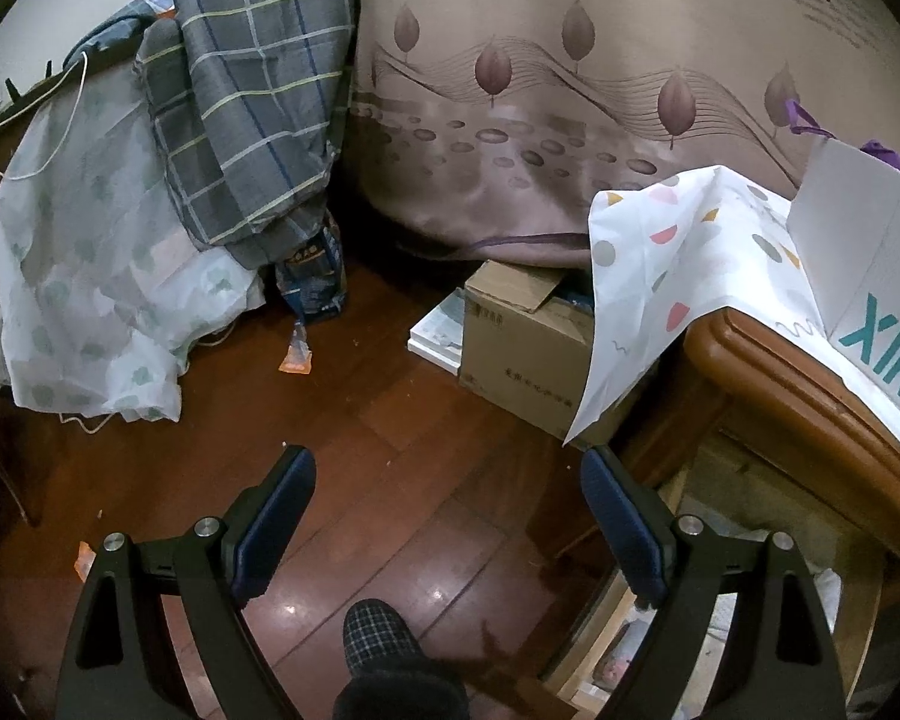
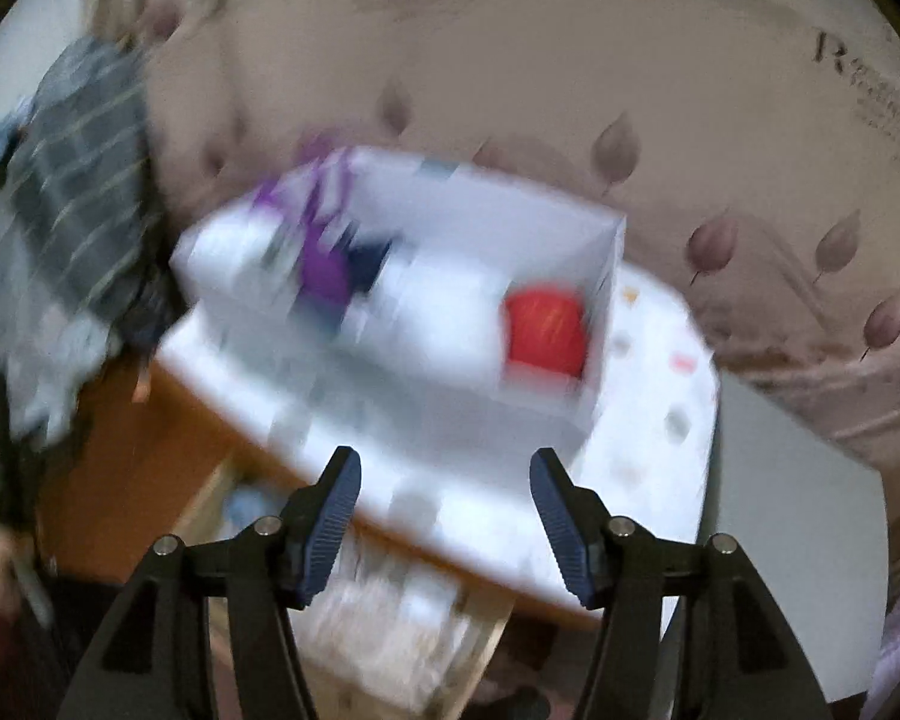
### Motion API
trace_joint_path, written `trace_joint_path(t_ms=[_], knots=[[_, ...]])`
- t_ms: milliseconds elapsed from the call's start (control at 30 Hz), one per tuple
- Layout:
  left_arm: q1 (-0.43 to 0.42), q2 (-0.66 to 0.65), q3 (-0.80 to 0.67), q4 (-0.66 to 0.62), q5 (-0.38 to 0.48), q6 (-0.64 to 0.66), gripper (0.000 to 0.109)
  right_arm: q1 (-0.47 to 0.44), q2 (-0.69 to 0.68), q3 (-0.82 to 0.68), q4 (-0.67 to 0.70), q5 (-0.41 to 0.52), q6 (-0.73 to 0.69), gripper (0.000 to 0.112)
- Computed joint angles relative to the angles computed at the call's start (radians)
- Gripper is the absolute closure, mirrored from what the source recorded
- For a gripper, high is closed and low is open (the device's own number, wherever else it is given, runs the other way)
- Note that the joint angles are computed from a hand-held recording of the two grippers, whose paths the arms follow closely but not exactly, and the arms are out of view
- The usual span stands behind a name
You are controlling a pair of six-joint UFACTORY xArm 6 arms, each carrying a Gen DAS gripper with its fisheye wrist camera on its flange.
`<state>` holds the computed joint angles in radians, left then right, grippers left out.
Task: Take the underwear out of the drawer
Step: 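Move the right tool down into the drawer toward the white sock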
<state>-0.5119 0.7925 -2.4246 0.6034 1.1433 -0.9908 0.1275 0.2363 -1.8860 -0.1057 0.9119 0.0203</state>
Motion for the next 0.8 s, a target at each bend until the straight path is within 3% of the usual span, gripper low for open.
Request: trace_joint_path(t_ms=[100,233,433,667,800], knots=[[0.000,-0.002,0.001,-0.001,-0.001,-0.003,0.020,0.015,-0.098,0.216,0.022,-0.030,-0.011,0.052],[0.002,-0.004,0.005,0.000,-0.002,0.013,0.020,0.026,-0.079,0.313,0.039,-0.006,0.014,0.052],[0.005,-0.017,0.026,-0.008,-0.012,-0.001,0.020,0.044,0.054,0.281,-0.044,0.027,0.022,0.052],[0.006,0.001,-0.002,-0.020,0.001,0.005,0.020,0.049,0.233,0.128,-0.116,0.116,-0.027,0.053],[0.006,0.013,-0.021,-0.023,0.005,0.017,0.020,0.073,0.249,0.181,-0.304,0.008,-0.013,0.054]])
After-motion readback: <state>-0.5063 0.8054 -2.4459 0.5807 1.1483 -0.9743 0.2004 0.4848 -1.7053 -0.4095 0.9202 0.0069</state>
